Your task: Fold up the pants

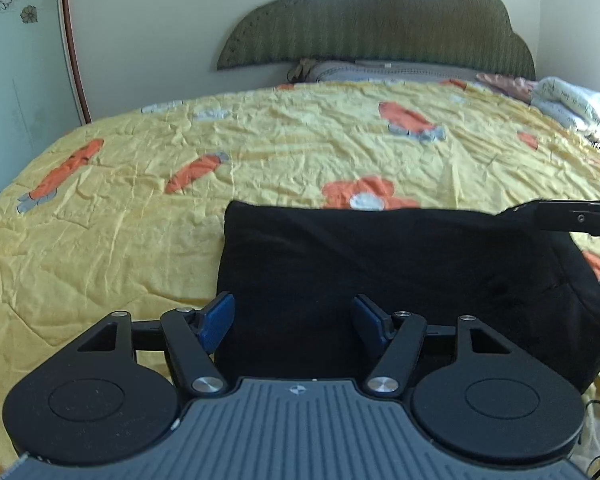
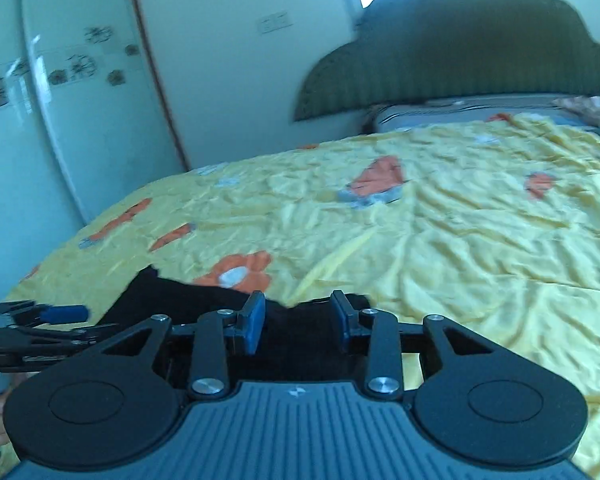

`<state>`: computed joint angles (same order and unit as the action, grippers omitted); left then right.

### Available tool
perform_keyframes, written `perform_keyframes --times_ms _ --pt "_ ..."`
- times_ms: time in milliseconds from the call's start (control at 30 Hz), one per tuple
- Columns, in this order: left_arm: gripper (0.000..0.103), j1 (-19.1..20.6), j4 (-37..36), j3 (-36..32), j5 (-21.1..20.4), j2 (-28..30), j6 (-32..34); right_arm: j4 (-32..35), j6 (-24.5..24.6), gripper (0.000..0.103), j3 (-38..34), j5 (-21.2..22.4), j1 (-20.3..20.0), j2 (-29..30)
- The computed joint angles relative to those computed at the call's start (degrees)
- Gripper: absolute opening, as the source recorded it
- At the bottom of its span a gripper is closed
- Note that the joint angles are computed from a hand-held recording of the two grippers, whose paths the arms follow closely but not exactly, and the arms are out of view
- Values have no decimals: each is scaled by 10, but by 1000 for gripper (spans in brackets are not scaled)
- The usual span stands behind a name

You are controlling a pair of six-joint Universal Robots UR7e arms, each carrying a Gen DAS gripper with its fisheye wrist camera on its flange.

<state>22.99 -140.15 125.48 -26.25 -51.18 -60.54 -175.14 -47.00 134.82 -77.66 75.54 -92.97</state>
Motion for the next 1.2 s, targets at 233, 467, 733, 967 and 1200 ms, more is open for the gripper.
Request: perform_keyframes --times_ms 233,467,733,967,1200 --pt "61 -43 43 33 23 -42 -59 -64 8 36 -6 -87 37 58" --pt "68 -78 28 76 -36 -42 -62 38 -85 40 72 -75 20 -57" --pt "69 -104 120 74 -40 -71 -133 -8 -93 48 117 -58 14 -90" --pt "69 -101 143 69 -57 -81 -179 -39 -88 50 135 -67 10 -77" --pt "71 -96 185 51 -65 -77 -209 -42 -78 50 137 -67 15 -75"
